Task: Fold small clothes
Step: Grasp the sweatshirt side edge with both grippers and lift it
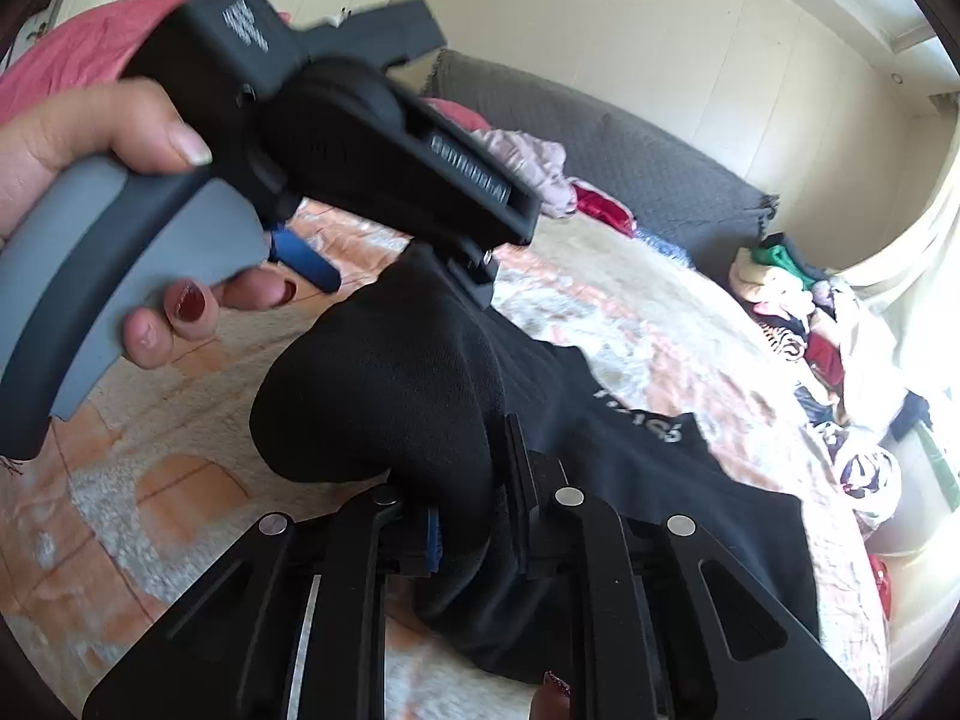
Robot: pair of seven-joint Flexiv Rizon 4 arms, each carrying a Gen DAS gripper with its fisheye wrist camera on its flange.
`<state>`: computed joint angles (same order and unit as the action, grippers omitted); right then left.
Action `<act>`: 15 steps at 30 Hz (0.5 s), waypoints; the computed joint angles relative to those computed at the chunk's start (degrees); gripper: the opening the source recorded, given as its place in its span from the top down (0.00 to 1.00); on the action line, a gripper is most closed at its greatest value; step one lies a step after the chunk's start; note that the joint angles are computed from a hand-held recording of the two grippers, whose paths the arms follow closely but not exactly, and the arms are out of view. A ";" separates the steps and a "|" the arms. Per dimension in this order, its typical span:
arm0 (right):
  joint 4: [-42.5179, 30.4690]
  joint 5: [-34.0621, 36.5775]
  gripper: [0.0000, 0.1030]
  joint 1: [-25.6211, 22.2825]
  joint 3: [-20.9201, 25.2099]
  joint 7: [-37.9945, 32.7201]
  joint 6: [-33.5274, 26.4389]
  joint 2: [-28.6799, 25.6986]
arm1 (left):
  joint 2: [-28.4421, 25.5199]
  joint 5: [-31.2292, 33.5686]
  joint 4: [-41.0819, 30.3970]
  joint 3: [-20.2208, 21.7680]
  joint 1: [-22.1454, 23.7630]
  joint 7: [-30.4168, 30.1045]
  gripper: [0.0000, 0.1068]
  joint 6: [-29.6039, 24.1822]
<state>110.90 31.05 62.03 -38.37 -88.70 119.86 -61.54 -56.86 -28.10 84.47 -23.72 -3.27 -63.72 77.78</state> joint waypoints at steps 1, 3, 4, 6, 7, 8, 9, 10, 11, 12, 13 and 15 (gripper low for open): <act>0.70 0.04 0.87 -0.52 0.40 0.03 0.71 0.64 | -0.20 0.08 -0.41 0.09 -0.38 -0.13 0.13 -0.52; 1.91 0.15 0.88 -1.64 1.41 -0.21 1.63 2.04 | -0.50 -0.39 -0.25 -1.61 -0.16 0.36 0.13 0.18; 2.54 0.29 0.88 -2.32 2.02 -0.40 2.25 2.74 | -0.67 -0.83 -0.03 -3.06 0.23 0.76 0.14 0.63; 3.45 1.20 0.90 -3.00 2.68 -0.93 2.96 3.78 | -0.89 -1.60 0.33 -5.38 0.78 1.28 0.23 1.30; 3.95 1.45 0.90 -3.70 3.38 -1.13 3.44 4.52 | -1.00 -1.85 0.21 -6.40 0.81 1.58 0.32 1.15; 4.51 1.65 0.90 -4.37 4.16 -1.40 3.94 5.36 | -1.11 -2.11 0.19 -7.41 0.87 1.99 0.44 1.18; 4.95 1.95 0.91 -5.05 4.92 -1.63 4.26 6.15 | -1.16 -2.27 -0.03 -7.99 0.63 2.24 0.50 1.04; 5.41 2.29 0.91 -5.75 5.72 -1.82 4.57 6.99 | -1.05 -2.32 -0.21 -8.14 0.06 2.31 0.60 1.28; 5.89 2.65 0.93 -6.39 6.47 -2.04 4.98 7.76 | -0.84 -2.15 -0.50 -7.94 -0.82 2.28 0.69 1.53; 6.35 3.12 0.94 -6.95 7.12 -2.30 5.39 8.45 | -0.59 -2.02 -0.69 -7.62 -1.67 2.05 0.72 1.86; 6.87 3.65 0.94 -7.53 7.74 -2.55 5.77 9.20 | -0.42 -1.86 -1.12 -7.19 -2.70 1.65 0.75 2.09; 7.45 4.35 0.94 -9.09 9.21 -2.95 6.54 10.54 | -0.17 -1.43 -1.93 -6.42 -4.39 1.02 0.76 2.13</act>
